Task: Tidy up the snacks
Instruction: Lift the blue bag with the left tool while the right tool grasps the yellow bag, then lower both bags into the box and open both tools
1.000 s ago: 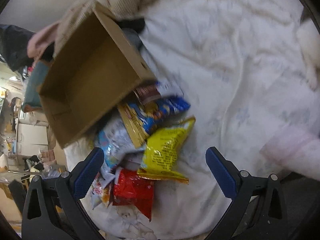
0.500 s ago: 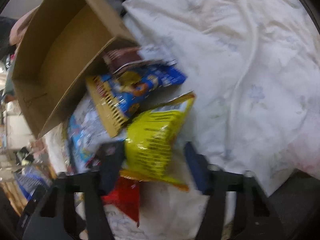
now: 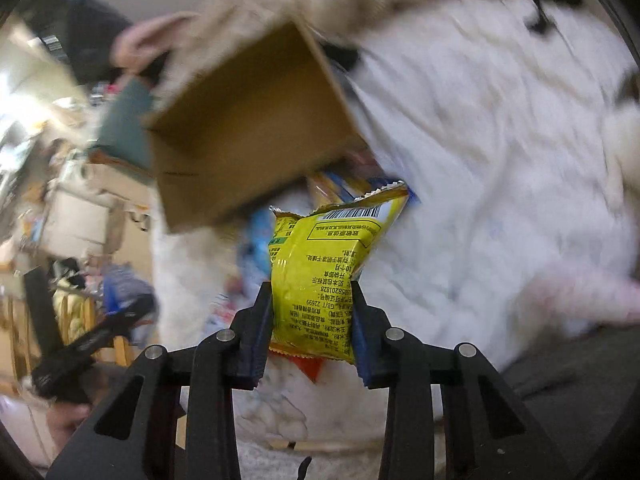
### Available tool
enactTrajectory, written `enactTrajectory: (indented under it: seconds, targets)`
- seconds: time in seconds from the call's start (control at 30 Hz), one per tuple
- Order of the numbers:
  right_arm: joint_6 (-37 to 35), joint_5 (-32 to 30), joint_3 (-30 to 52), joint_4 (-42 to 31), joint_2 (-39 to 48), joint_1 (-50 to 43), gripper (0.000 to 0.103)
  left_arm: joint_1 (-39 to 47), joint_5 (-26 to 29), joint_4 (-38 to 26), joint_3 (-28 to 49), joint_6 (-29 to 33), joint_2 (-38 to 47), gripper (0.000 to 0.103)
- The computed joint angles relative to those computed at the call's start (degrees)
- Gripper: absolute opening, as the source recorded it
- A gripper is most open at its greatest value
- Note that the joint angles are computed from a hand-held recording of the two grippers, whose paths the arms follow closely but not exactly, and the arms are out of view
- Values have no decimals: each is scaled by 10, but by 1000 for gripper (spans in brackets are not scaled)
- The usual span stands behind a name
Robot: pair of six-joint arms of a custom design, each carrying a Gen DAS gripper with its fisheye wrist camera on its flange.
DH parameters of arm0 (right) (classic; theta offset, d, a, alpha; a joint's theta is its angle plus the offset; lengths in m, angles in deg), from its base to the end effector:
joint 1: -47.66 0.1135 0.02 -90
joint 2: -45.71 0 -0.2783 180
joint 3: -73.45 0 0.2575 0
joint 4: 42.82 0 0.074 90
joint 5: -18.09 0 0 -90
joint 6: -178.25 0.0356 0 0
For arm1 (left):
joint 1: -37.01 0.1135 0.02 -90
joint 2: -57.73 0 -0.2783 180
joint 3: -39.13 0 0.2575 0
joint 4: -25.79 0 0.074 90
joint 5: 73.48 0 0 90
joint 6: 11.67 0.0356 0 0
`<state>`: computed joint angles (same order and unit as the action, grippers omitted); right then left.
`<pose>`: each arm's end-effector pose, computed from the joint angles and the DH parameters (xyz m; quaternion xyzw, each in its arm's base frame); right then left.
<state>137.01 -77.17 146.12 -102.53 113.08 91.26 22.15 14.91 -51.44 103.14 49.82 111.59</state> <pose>0.1665 0.1631 0.3052 0.0288 0.9508 0.2505 0.1799 0.1472 -0.0380 0.2827 -0.1192 0.9727 -0.0606 0.1897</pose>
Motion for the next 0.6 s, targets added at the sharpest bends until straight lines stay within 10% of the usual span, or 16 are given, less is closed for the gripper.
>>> enactTrajectory:
  seconds: [0.6]
  targets:
    - [-93, -49, 5, 131, 53, -52, 36, -63, -136, 30, 45, 4, 27, 47]
